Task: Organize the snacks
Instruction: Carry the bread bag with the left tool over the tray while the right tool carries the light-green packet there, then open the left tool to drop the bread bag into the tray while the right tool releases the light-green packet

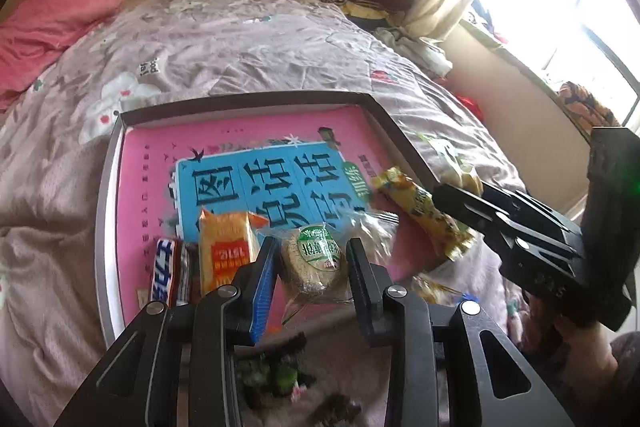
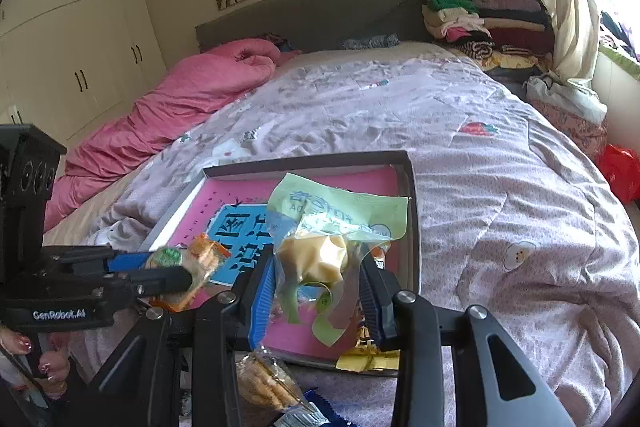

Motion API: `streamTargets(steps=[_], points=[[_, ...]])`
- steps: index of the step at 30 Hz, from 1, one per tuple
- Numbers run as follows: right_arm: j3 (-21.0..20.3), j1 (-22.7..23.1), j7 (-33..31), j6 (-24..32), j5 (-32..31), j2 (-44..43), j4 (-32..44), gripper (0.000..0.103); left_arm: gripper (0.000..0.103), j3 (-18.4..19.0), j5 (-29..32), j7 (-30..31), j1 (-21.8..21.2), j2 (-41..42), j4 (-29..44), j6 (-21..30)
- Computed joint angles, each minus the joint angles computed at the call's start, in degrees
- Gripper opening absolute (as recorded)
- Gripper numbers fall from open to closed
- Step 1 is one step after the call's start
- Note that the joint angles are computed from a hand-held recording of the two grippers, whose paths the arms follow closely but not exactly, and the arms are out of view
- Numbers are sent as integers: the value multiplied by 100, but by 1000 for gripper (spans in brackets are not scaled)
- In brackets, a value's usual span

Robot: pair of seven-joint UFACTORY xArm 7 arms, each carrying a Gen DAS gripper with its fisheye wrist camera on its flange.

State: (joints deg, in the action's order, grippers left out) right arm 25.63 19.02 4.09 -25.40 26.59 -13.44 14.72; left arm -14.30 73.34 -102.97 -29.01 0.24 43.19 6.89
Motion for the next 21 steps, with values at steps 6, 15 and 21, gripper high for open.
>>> streamTargets(steps=[6, 15, 21], points=[[-146, 66, 48, 74, -77, 174, 42, 39, 35, 107, 196, -154, -66, 294, 227, 93], [-418, 287, 231, 80, -435, 357, 89, 39, 36, 320, 365, -219, -253, 587, 434, 52], [-601, 411, 378, 117, -661, 530, 165, 39, 36, 374, 613, -416, -297, 664, 484, 40]])
